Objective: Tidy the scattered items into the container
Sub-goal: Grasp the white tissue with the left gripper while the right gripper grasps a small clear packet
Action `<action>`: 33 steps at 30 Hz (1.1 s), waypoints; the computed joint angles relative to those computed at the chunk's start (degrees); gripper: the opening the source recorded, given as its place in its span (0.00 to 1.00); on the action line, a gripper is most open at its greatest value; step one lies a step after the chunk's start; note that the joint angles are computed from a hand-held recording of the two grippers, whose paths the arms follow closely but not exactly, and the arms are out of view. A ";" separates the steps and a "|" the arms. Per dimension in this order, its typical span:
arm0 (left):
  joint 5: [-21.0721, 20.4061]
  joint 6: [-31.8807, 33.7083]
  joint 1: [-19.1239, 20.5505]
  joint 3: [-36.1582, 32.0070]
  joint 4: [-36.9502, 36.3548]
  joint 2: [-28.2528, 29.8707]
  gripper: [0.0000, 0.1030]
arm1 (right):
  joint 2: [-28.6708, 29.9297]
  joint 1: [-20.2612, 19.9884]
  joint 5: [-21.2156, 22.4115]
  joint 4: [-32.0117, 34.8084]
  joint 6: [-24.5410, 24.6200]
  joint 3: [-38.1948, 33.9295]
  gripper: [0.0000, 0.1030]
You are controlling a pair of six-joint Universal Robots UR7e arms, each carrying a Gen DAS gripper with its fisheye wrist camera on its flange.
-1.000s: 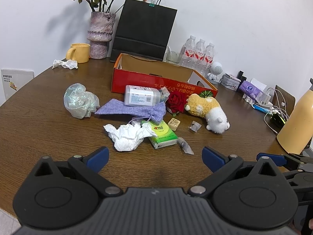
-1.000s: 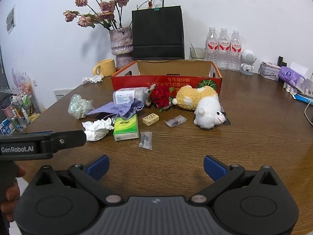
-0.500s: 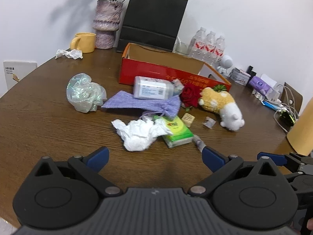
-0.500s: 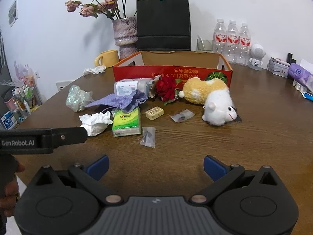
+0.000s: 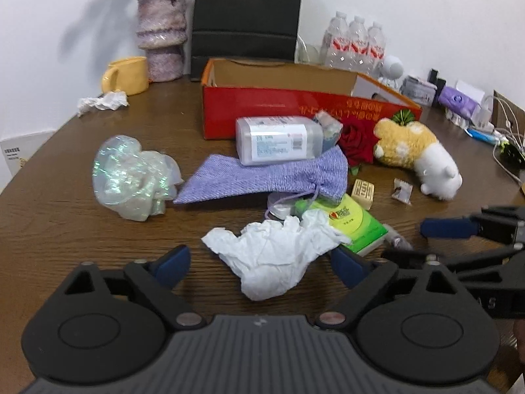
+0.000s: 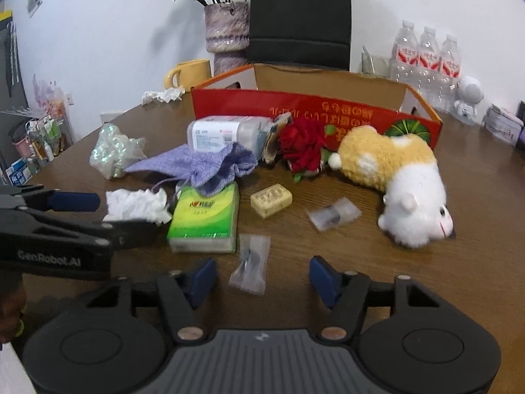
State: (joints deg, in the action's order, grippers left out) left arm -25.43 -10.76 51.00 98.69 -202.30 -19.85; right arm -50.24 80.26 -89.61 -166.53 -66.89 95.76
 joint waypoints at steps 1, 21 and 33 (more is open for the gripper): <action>-0.49 -0.05 0.13 0.08 0.29 -0.19 0.77 | 0.20 0.06 0.01 0.16 -0.47 -0.24 0.50; 2.14 8.29 -2.17 -0.33 -9.52 2.13 0.28 | -2.27 -2.12 4.91 3.97 -0.73 -0.57 0.14; -3.18 20.69 -3.69 -4.35 -18.07 -1.44 0.28 | -3.22 -0.61 12.11 8.30 2.12 -6.23 0.14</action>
State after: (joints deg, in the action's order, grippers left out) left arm -28.61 9.93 47.30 94.34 -220.37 -21.29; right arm -53.46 79.65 -77.50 -158.23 -64.77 89.53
